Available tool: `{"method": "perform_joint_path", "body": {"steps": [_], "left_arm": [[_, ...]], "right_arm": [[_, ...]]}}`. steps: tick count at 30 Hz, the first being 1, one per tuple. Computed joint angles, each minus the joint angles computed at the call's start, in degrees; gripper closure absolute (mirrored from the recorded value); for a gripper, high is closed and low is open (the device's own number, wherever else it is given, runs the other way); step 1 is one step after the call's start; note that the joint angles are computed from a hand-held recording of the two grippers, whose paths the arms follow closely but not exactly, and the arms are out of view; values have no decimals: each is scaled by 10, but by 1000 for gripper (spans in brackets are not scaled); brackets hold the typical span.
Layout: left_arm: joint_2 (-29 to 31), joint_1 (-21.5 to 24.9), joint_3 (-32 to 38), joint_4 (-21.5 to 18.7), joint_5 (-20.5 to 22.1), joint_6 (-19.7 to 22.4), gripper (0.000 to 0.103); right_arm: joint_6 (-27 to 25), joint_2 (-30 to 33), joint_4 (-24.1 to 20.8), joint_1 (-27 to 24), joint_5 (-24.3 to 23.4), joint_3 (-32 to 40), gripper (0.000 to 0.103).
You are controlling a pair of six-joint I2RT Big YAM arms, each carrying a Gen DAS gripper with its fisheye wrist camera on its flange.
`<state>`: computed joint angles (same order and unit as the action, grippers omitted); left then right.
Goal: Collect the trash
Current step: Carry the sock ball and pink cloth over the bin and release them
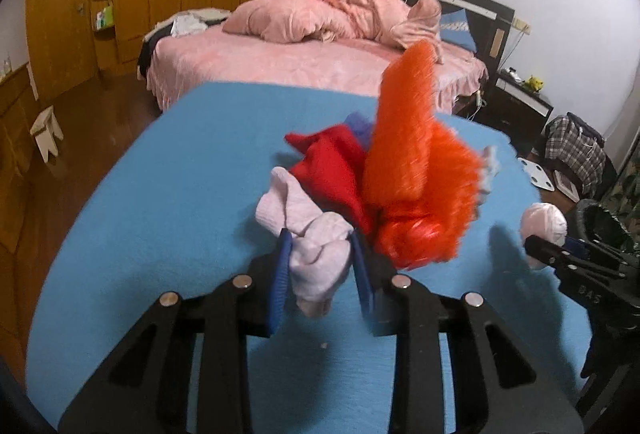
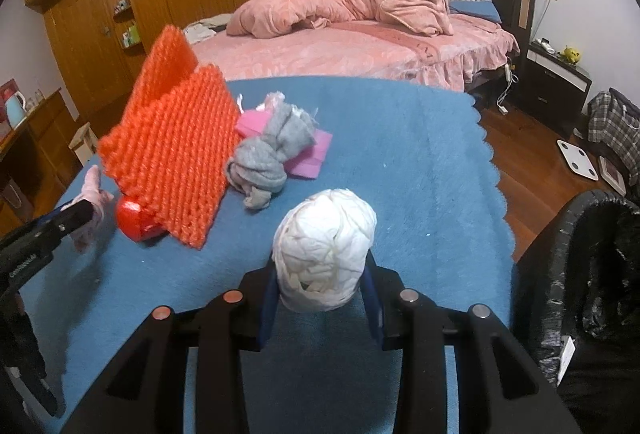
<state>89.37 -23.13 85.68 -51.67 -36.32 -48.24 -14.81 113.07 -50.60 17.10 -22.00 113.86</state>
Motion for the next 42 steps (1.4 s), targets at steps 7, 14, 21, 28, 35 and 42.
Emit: {"method": "perform_joint_path", "body": {"steps": [7,14,21,28,35,42], "left_arm": [[22,-34,64,-20,-26,36,74],[57,-59,118,-2,-13,68,74],[108,-81,185,23,13,113,74],[181,-101,281,41,53,167,74],[281,-114,425,31,106,214,74],[407,-126,624,-26,157,242,74]], "right_arm": [[-3,-19,2,-16,-16,-4,66],[5,-40,7,-46,-33,-15,66],[15,-60,21,-88,-42,-27,66],[31,-56,27,-137,-27,-17,66],[40,-43,35,-186,0,-5,66],[51,-21,36,-229,26,18,66]]}}
